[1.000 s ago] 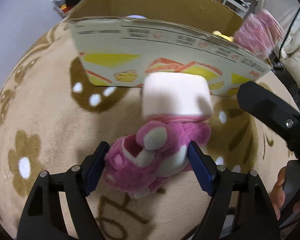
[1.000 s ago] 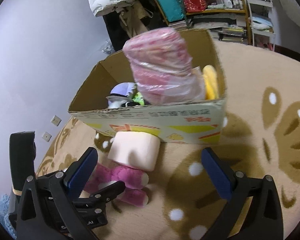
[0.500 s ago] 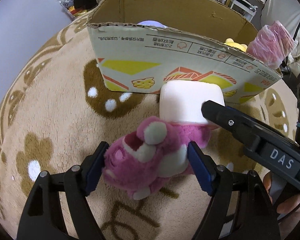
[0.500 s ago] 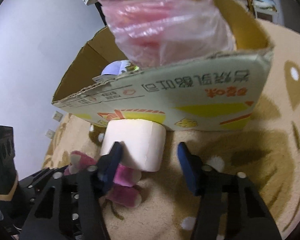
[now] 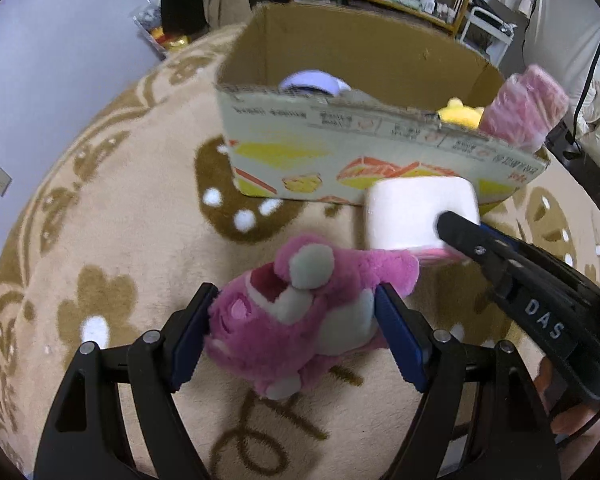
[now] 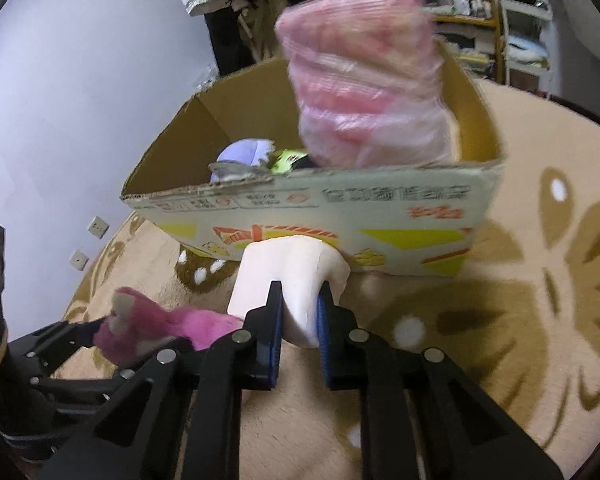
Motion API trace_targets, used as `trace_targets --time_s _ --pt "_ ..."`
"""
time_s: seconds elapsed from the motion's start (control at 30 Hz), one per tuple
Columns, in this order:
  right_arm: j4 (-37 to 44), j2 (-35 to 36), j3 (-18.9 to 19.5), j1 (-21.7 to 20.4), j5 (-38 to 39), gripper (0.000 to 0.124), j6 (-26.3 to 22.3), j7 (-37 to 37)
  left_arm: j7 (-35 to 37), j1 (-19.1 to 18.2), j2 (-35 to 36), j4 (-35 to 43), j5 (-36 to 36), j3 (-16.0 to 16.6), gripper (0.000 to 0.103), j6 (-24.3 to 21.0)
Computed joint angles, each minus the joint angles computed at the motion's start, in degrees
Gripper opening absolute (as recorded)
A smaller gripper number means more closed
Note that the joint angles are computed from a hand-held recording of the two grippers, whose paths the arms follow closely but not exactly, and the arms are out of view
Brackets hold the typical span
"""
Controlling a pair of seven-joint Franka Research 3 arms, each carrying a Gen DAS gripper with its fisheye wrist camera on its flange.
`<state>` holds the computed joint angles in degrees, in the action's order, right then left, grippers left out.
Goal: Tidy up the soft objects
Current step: 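Lift the pink plush over the box while the right tool carries the white block over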
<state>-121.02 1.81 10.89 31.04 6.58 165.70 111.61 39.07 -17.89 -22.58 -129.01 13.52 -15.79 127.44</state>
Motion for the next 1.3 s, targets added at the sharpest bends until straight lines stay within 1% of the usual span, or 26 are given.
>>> trace_targets --time_s 0.03,0.1,0.13,0.17,0.23,0.3,0.5,0.67,0.7,0.93,1.1,1.3 --pt "-0.71 -0.97 -0.40 0.12 -3.59 0.017 0.00 3.31 -0.53 0.22 -0.41 0.19 1.02 -0.53 0.079 -0.63" --pt "-2.08 -2.88 -0.55 -0.46 -7.05 0.017 0.06 6.24 -1.32 0.50 -1.31 0.52 3.18 -1.42 0.079 -1.72" --pt "-2.67 -4.05 -0.39 -1.09 -10.14 0.016 -0.13 8.85 -1.73 0.53 -1.84 0.67 4.26 -1.91 0.079 -2.12" --pt "-3.12 -5.26 0.16 -2.12 -15.17 0.016 -0.56 13.17 -1.70 0.54 -2.27 0.48 4.93 -1.84 0.079 -1.97" --pt "-3.63 -7.22 1.65 -4.24 -22.97 0.016 -1.42 19.39 -1.90 0.61 -3.29 0.10 6.23 -1.96 0.079 -1.59" --pt "-4.21 -9.16 2.98 -5.78 -27.16 0.016 -1.95 22.49 -2.39 0.63 -4.34 0.04 7.21 -2.28 0.079 -1.57" --pt "-6.75 -15.63 6.41 -9.99 -31.44 0.016 -2.53 25.25 -4.37 1.45 -6.99 0.18 11.35 -3.79 0.079 -1.72" --pt "-6.22 -18.71 10.49 -14.16 -35.31 0.016 -3.29 28.15 -6.37 2.85 -8.53 1.41 16.99 -5.85 0.079 -2.73" --pt "-5.95 -18.89 11.20 -14.88 -36.04 0.016 -3.24 28.82 -6.64 3.05 -8.66 1.66 17.94 -6.11 0.079 -2.86" --pt "-5.24 -20.62 12.90 -17.23 -37.28 0.016 -1.58 28.70 -7.67 3.91 -8.94 2.44 21.59 -6.16 0.079 -1.76" --pt "-4.21 -20.37 14.11 -19.20 -37.96 0.016 -0.27 28.98 -8.57 5.45 -8.25 3.66 24.96 -6.91 0.079 -1.23" --pt "-2.30 -19.51 16.84 -23.36 -43.59 0.016 0.03 32.94 -10.25 6.46 -7.01 4.72 28.08 -7.27 0.079 -0.46"
